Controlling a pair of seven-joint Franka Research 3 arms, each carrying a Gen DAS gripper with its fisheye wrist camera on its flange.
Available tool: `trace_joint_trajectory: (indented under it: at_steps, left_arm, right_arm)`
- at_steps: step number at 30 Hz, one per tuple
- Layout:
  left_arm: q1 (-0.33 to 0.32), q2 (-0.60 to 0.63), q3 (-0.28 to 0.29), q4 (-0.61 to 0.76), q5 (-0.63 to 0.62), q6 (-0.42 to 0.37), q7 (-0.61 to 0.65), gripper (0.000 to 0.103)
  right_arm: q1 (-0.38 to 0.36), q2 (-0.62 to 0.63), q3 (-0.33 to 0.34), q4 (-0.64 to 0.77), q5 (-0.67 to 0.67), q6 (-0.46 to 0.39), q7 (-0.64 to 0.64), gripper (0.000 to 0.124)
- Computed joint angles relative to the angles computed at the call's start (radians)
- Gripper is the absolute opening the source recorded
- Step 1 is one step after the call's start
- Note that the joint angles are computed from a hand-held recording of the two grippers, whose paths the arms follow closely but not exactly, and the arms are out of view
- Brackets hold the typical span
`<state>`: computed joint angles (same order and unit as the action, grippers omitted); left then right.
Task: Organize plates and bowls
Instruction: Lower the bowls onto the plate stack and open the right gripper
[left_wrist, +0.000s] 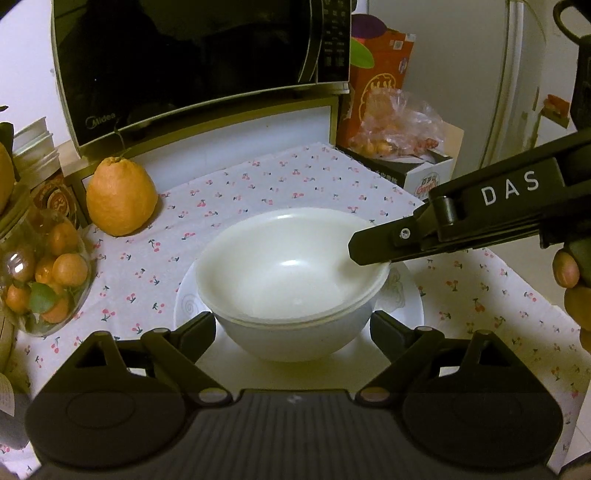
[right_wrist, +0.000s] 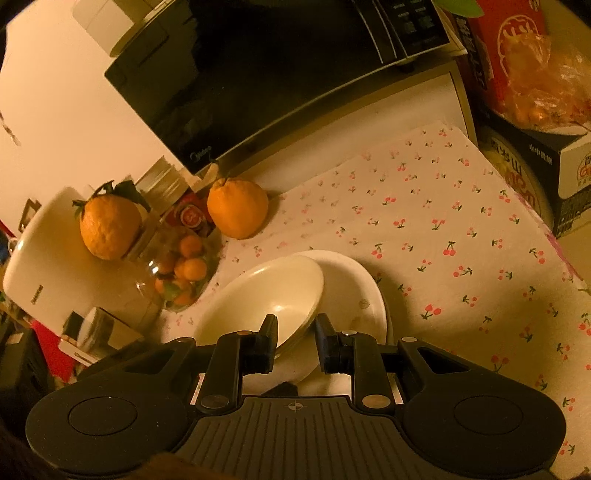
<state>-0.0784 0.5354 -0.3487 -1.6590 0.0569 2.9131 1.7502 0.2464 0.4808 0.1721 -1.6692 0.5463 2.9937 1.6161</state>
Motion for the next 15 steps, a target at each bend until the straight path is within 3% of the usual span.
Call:
trace_joint_trajectory:
  at_steps: [4, 15]
  left_arm:
    - [-0.004, 0.007, 0.002, 0.010, 0.004, -0.023, 0.003, 0.086]
    - [-0.019, 0.007, 0.018, 0.015, 0.014, -0.032, -0.008, 0.086]
  right_arm:
    - [0.036, 0.001, -0.048, 0.001, -0.044, -0.015, 0.049, 0.022]
    - [0.025, 0.000, -0.039, -0.001, -0.059, -0.013, 0.068, 0.022]
